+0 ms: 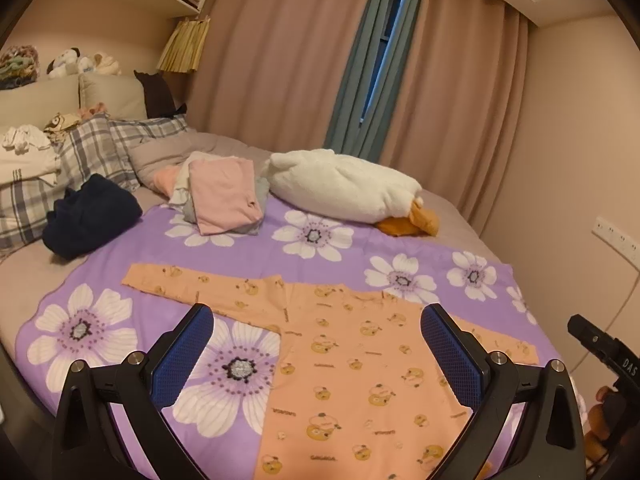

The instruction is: Fold small clothes

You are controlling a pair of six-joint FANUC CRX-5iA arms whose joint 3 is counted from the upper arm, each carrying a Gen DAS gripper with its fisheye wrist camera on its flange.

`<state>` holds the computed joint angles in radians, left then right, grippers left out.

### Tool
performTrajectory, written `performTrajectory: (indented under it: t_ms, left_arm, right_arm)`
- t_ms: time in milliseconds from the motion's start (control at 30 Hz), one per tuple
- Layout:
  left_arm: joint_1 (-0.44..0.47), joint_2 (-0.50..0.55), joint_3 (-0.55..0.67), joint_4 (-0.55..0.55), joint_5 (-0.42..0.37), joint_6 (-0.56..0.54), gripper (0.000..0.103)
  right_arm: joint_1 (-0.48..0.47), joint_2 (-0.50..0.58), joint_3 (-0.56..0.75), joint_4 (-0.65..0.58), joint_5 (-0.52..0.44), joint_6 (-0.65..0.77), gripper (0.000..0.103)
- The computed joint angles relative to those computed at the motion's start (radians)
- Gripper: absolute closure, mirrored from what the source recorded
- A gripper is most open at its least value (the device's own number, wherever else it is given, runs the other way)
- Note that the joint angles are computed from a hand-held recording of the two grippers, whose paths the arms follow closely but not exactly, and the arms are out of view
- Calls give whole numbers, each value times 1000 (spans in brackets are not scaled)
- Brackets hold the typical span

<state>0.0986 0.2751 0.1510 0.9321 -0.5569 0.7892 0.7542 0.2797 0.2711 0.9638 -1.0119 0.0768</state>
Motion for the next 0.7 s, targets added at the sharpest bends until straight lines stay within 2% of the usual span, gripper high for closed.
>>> performTrajectory:
  t_ms: [700]
  left_arm:
    - [-1, 0, -6, 0, -6, -26, 1]
  right_arm:
    - [1, 6, 6, 4, -38, -8, 1]
